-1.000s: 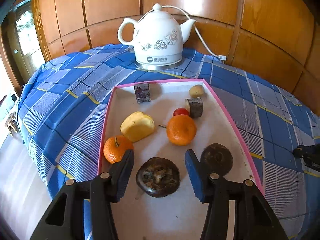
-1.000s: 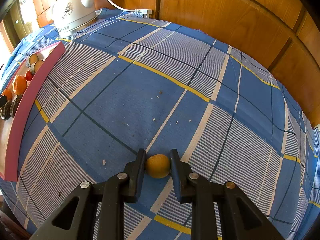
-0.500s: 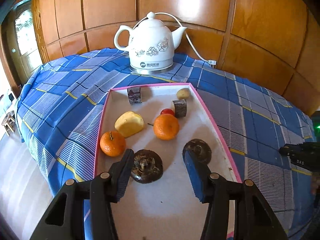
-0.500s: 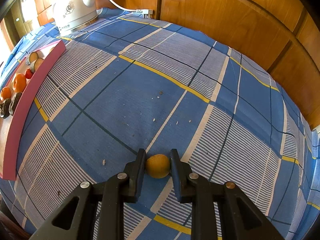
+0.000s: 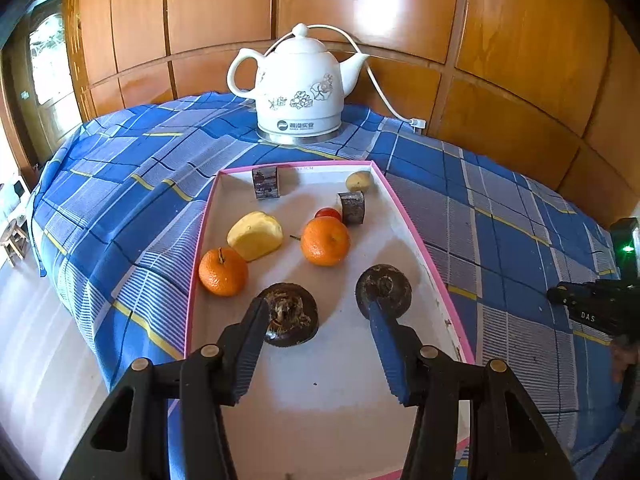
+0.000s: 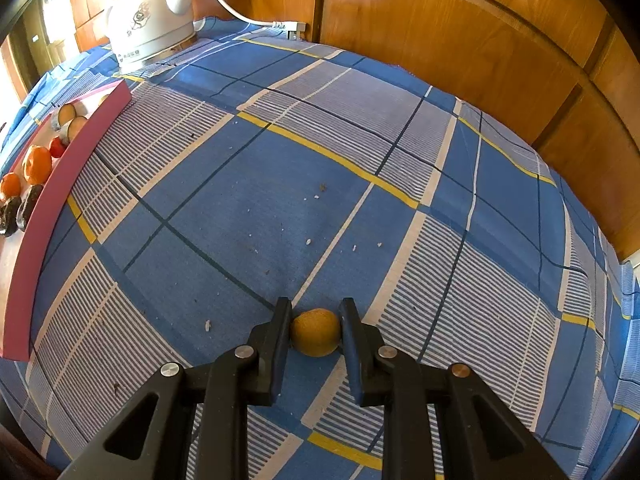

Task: Organize fruits
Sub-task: 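Carry the tan ball into the tray and open the right tool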

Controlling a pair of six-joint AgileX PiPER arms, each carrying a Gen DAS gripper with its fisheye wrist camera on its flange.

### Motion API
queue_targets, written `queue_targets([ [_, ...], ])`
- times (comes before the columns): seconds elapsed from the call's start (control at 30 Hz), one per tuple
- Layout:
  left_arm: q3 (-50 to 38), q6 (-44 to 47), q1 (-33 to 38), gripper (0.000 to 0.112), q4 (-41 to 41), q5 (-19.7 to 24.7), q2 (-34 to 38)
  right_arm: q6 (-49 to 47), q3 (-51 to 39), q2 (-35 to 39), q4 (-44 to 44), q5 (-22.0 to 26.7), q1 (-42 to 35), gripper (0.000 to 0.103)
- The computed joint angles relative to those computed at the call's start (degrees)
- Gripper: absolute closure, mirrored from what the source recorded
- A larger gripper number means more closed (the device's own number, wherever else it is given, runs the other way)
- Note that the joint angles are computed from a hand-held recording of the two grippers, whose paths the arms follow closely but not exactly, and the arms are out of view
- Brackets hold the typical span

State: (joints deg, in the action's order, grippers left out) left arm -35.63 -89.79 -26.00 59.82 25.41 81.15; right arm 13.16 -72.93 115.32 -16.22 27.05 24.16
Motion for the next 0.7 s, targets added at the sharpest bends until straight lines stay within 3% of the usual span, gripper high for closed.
queue_targets([
  [0.33, 3.1, -0.7, 2.9, 0.059, 0.2, -1.2, -2.8, 0.9, 0.1, -0.2, -0.5, -0.1, 0.1, 0.079],
  [0.47, 4.6, -0.6, 5.2, 0.059, 0.5, -2.2, -4.5, -4.8, -1.5, -1.8, 7.1, 1.2, 0.9, 0.079],
  [0.57, 5.6, -0.8, 6.6, 0.059, 0.5, -2.9, -5.5, -13.4, -3.4, -3.4, 17.6, 1.5, 2.9, 0.079],
  [0.7, 6.7, -1.0, 7.7, 0.059, 0.6, -4.0, -6.5, -20.7, -10.0, -2.0, 26.4, 3.7, 7.7, 0.079],
])
